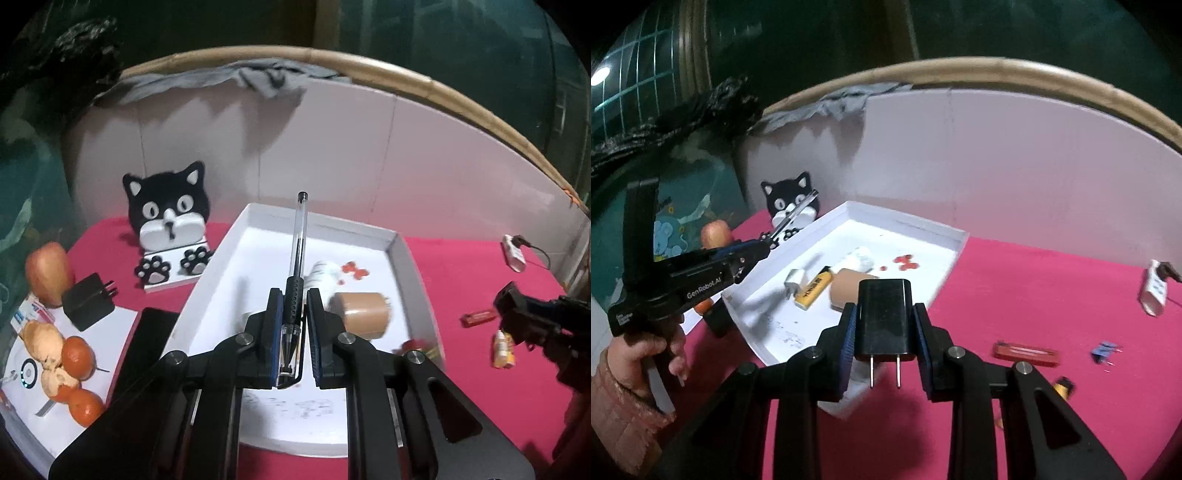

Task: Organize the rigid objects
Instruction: 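Lower the black pen and black charger into the white tray and open both tools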

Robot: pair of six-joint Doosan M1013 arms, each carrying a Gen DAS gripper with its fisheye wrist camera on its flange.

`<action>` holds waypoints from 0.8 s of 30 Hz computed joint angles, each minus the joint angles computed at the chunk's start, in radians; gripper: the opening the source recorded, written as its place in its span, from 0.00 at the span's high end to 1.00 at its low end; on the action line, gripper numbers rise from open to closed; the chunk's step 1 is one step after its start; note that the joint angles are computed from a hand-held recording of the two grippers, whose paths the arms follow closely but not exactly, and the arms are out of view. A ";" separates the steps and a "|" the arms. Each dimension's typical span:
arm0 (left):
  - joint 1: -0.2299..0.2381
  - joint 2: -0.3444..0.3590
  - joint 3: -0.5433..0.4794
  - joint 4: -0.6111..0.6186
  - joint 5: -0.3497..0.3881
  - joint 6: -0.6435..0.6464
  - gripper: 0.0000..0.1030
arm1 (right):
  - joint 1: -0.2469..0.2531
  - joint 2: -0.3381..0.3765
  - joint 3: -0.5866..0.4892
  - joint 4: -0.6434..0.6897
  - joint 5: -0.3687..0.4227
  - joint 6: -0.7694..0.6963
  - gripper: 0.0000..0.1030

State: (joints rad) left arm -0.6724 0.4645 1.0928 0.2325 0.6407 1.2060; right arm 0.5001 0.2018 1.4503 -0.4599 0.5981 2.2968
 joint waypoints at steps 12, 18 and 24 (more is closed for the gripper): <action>-0.012 0.051 -0.048 0.110 0.097 -0.053 0.88 | 0.018 0.156 -0.166 0.237 0.092 -0.270 0.72; -0.016 0.043 -0.037 0.194 0.097 -0.138 0.83 | 0.028 0.152 -0.154 0.136 0.058 -0.175 0.34; -0.024 0.025 -0.008 0.272 0.078 -0.213 0.00 | 0.029 0.116 -0.103 0.019 0.029 -0.032 0.00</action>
